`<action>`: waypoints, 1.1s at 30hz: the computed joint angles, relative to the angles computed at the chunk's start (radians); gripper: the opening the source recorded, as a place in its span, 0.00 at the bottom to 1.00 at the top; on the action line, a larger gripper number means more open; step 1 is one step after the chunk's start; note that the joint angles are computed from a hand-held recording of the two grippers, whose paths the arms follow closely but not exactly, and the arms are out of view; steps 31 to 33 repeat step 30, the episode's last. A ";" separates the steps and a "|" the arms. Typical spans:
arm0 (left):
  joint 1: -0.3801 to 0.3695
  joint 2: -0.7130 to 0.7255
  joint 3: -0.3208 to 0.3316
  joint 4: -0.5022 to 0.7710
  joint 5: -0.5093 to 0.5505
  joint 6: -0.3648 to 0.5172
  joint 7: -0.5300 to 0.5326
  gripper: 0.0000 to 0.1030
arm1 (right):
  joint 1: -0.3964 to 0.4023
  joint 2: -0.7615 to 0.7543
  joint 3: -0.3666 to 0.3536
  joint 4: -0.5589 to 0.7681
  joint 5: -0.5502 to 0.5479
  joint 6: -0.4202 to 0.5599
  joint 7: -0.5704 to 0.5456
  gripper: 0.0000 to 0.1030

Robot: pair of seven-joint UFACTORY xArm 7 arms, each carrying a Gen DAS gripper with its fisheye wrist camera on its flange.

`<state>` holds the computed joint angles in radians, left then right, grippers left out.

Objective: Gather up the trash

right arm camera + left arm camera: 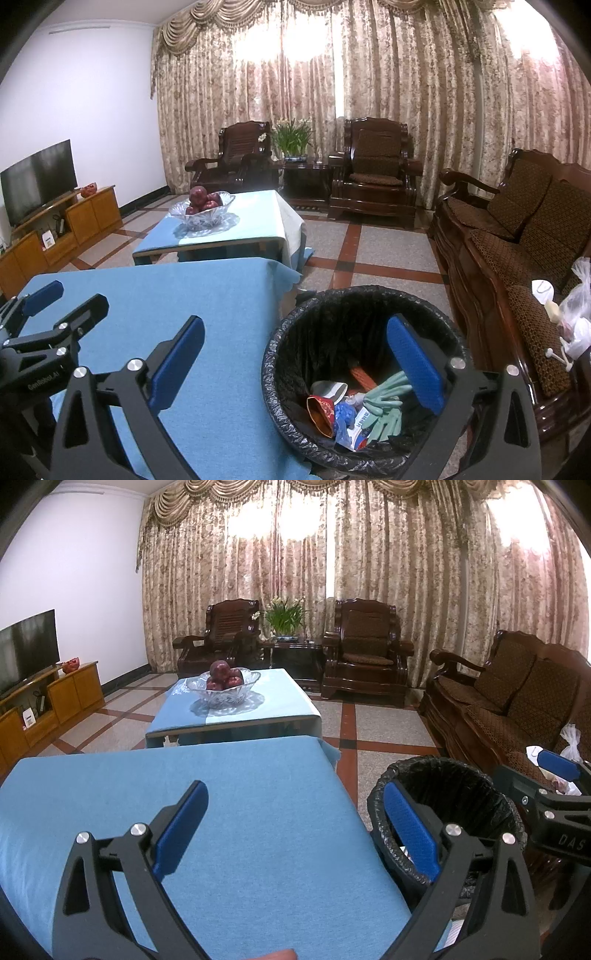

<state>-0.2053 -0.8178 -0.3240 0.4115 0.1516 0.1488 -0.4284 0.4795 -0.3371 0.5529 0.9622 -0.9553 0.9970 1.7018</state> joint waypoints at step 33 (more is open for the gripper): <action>0.000 -0.005 0.002 -0.024 -0.001 -0.011 -0.002 0.92 | 0.006 0.002 -0.007 -0.006 0.000 -0.003 0.001 0.94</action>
